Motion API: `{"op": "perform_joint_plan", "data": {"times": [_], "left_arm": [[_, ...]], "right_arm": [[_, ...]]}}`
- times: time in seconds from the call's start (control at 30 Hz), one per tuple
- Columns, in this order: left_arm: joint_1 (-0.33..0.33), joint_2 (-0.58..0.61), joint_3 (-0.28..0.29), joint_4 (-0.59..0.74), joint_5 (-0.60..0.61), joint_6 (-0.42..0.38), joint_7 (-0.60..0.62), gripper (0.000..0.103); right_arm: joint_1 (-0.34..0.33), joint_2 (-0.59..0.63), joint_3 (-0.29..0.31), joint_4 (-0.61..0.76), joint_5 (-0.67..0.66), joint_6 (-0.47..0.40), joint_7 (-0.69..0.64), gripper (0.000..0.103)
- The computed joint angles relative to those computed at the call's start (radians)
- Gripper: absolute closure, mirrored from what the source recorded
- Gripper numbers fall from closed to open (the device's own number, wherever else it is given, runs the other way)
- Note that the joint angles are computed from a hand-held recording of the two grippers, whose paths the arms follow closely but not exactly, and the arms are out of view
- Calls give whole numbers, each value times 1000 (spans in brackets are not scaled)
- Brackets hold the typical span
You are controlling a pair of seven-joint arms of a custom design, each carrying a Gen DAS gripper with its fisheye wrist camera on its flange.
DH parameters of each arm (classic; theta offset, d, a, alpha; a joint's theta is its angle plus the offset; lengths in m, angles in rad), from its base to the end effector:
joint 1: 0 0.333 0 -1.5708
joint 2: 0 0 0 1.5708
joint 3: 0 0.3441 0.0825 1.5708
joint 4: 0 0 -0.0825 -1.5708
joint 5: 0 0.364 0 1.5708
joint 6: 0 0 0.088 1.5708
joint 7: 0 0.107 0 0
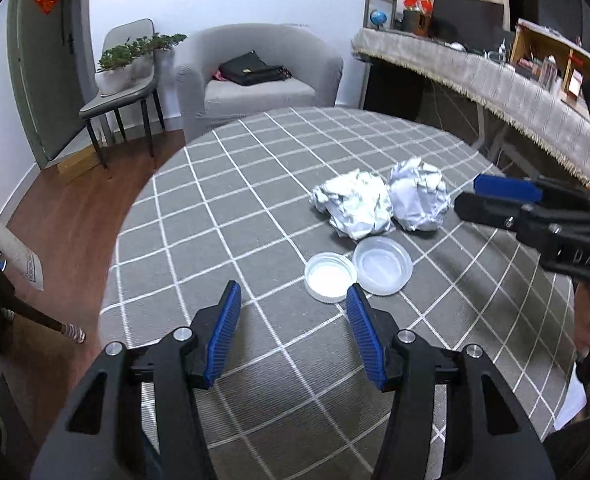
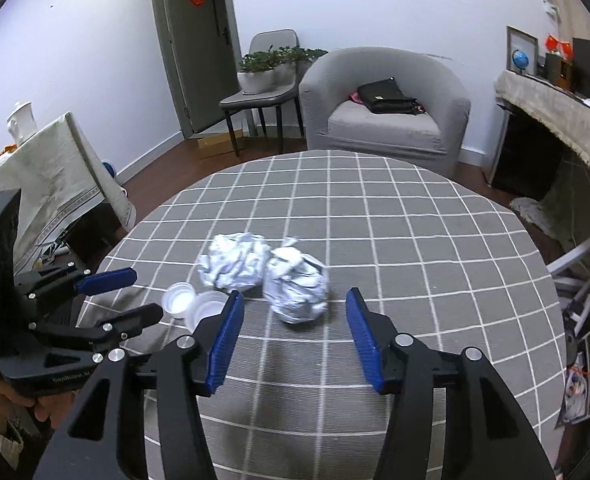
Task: Collect trash
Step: 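Grasp the small white lid with the left tool while the right grasps a foil ball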
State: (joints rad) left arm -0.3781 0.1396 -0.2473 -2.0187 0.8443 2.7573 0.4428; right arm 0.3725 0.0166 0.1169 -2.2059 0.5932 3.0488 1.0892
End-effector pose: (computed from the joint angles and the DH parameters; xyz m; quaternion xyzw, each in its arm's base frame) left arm 0.4745 -0.3729 0.4823 -0.5952 0.7138 -0.2972 0.2188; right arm 0.5130 0.2236 0.5021 -0.7610 0.5033 -0.1691 0.3728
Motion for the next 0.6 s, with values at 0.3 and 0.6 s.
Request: {"op": "perform_joint_plan", "data": {"times": [0.3, 0.6], "left_arm": [[-11, 50, -3, 57, -47, -39, 65, 46], [-21, 83, 5, 102, -62, -51, 96, 54]], "right_arm": [[-6, 22, -8, 23, -18, -29, -8, 42], [-16, 47, -14, 57, -26, -68, -10, 38]]}}
